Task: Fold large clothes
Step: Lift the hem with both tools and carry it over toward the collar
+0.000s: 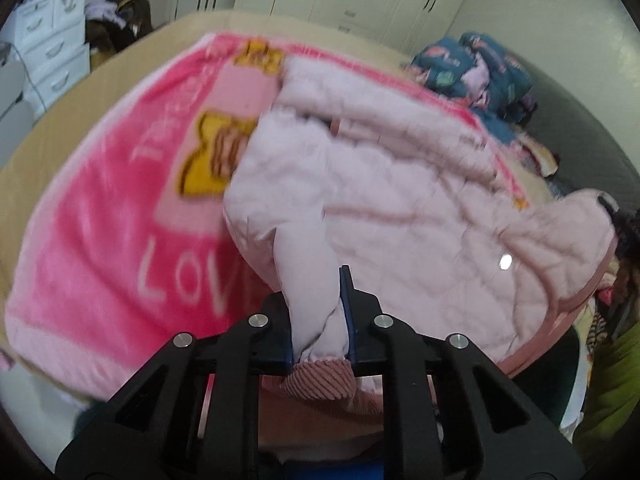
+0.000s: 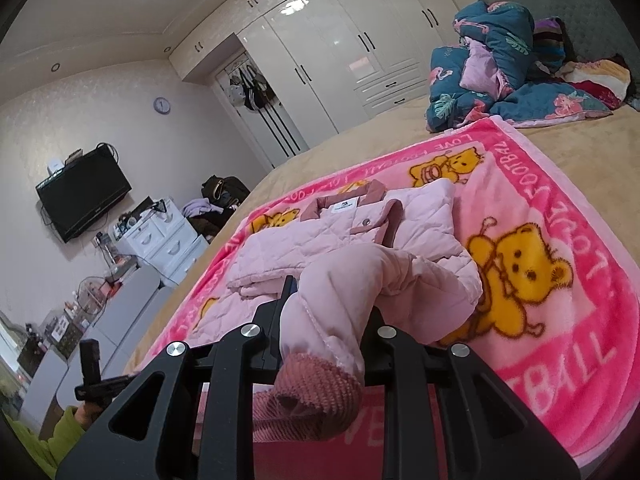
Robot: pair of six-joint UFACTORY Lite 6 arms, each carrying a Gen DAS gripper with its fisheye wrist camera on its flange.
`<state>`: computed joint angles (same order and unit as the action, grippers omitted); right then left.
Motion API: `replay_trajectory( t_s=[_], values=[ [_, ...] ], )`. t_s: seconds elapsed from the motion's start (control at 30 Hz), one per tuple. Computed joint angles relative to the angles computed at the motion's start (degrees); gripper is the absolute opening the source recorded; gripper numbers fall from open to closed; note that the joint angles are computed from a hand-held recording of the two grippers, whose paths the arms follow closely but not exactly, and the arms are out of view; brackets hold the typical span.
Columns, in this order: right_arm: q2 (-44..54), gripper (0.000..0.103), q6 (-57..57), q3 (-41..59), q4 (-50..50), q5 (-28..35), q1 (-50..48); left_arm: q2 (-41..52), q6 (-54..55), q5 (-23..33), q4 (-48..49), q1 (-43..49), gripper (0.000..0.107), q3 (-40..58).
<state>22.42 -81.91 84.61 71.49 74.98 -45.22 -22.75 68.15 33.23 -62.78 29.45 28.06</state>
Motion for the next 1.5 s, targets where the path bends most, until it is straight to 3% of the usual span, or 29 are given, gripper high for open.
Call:
replay_trajectory(
  t_s=[0.37, 0.63, 1.5],
  values=[
    [5.5, 0.021, 6.9, 9.0, 2.9, 1.1, -0.5, 7.9, -2.6, -2.2, -4.0, -5.3, 0.01, 17.7],
    [9.8, 0.021, 11.9, 17.0, 4.0, 0.3, 0.1, 12.2, -8.7, -5.4, -0.3, -10.0, 0.01, 28.3],
    [20.4, 0.02, 23.2, 37.1, 4.2, -3.7, 4.8, 26.5, -18.7, -10.8, 7.0, -14.4, 0.01, 47.4]
  ],
)
